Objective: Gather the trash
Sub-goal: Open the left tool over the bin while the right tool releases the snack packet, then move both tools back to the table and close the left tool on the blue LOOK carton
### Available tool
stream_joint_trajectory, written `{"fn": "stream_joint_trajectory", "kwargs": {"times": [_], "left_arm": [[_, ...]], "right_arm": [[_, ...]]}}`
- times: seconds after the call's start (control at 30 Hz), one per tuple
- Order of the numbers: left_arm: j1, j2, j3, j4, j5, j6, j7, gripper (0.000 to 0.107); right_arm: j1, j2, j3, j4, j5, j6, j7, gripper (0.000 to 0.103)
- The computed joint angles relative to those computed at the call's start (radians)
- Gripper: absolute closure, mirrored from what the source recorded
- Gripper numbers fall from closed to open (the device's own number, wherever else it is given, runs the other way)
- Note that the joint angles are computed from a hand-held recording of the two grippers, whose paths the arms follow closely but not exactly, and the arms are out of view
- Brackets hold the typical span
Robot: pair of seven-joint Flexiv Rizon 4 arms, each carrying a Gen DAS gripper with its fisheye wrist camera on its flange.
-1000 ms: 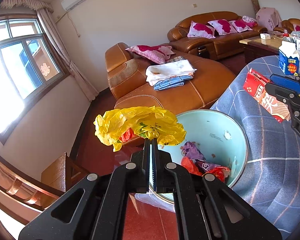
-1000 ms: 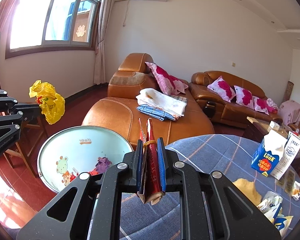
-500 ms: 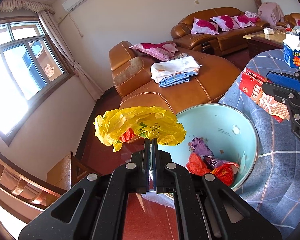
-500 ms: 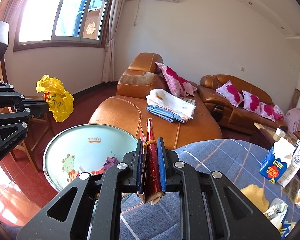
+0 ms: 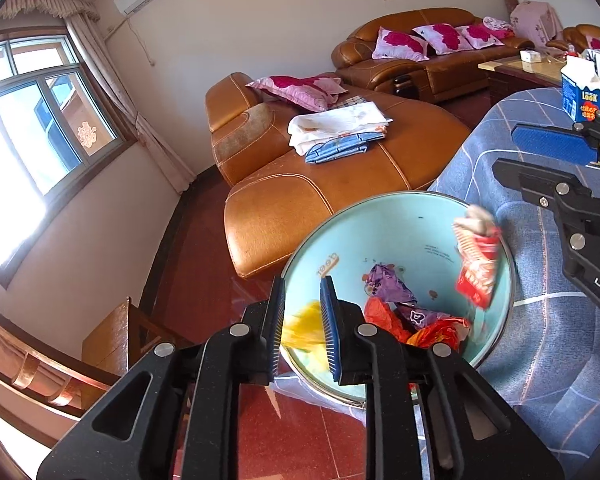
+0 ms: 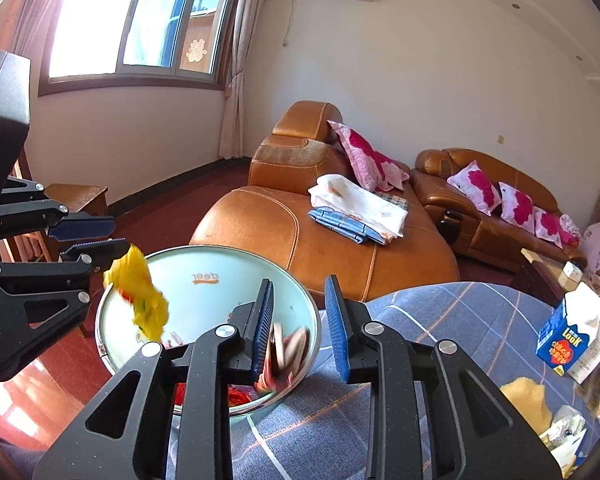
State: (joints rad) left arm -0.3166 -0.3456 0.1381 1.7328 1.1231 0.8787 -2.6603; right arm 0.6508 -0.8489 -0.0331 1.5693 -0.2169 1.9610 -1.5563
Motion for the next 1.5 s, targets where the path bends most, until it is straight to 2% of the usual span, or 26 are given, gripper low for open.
{"fn": "stream_joint_trajectory", "kwargs": {"times": [0.03, 0.1, 0.23, 0.3, 0.4, 0.47, 0.6, 0.63, 0.67, 0.87, 1.0, 1.1, 1.3, 1.5], "left_arm": [[0.000, 0.001, 0.000, 0.002, 0.001, 0.002, -0.003, 0.083], [-0.005, 0.004, 0.003, 0.004, 0.012, -0.004, -0.019, 0.066], [-0.007, 0.019, 0.000, 0.010, 0.029, 0.005, -0.042, 0.060], [-0.012, 0.025, -0.005, 0.011, 0.045, 0.008, -0.060, 0.050], [-0.015, 0.024, -0.018, 0.006, 0.053, 0.016, -0.068, 0.044], [-0.017, 0.020, -0.027, 0.002, 0.050, 0.035, -0.066, 0.043], [-0.034, 0.004, -0.042, -0.019, 0.042, 0.076, -0.060, 0.032], [-0.042, -0.005, -0.045, -0.029, 0.041, 0.083, -0.055, 0.032], [-0.053, -0.015, -0.049, -0.042, 0.042, 0.091, -0.045, 0.029], [-0.111, -0.095, -0.061, -0.137, -0.004, 0.184, 0.038, 0.018], [-0.160, -0.163, -0.059, -0.225, -0.033, 0.230, 0.097, 0.013], [-0.198, -0.215, -0.054, -0.283, -0.047, 0.270, 0.134, 0.010], [-0.216, -0.300, -0.061, -0.349, -0.143, 0.359, 0.249, 0.010], [-0.260, -0.364, -0.014, -0.424, -0.199, 0.414, 0.318, 0.010]], "right_arm": [[0.002, 0.000, -0.002, 0.000, 0.004, 0.000, 0.001, 0.074], [0.011, 0.001, -0.013, 0.001, 0.019, 0.004, 0.004, 0.072], [0.063, 0.009, -0.075, 0.011, 0.082, -0.004, 0.010, 0.068], [0.104, 0.021, -0.128, 0.033, 0.130, -0.003, 0.007, 0.067], [0.140, 0.056, -0.177, 0.085, 0.191, -0.005, 0.008, 0.064], [0.165, 0.083, -0.216, 0.129, 0.241, 0.003, 0.009, 0.058], [0.223, 0.136, -0.308, 0.226, 0.361, 0.022, 0.010, 0.056], [0.236, 0.150, -0.329, 0.254, 0.395, 0.031, 0.011, 0.051], [0.245, 0.163, -0.348, 0.282, 0.428, 0.039, 0.011, 0.045], [0.352, 0.198, -0.535, 0.423, 0.643, 0.041, 0.029, 0.035], [0.367, 0.189, -0.619, 0.488, 0.702, 0.034, 0.085, 0.032], [0.332, 0.192, -0.617, 0.521, 0.696, 0.051, 0.121, 0.031], [0.292, 0.187, -0.601, 0.554, 0.705, 0.077, 0.148, 0.028], [0.273, 0.172, -0.593, 0.549, 0.703, 0.075, 0.168, 0.028]]}}
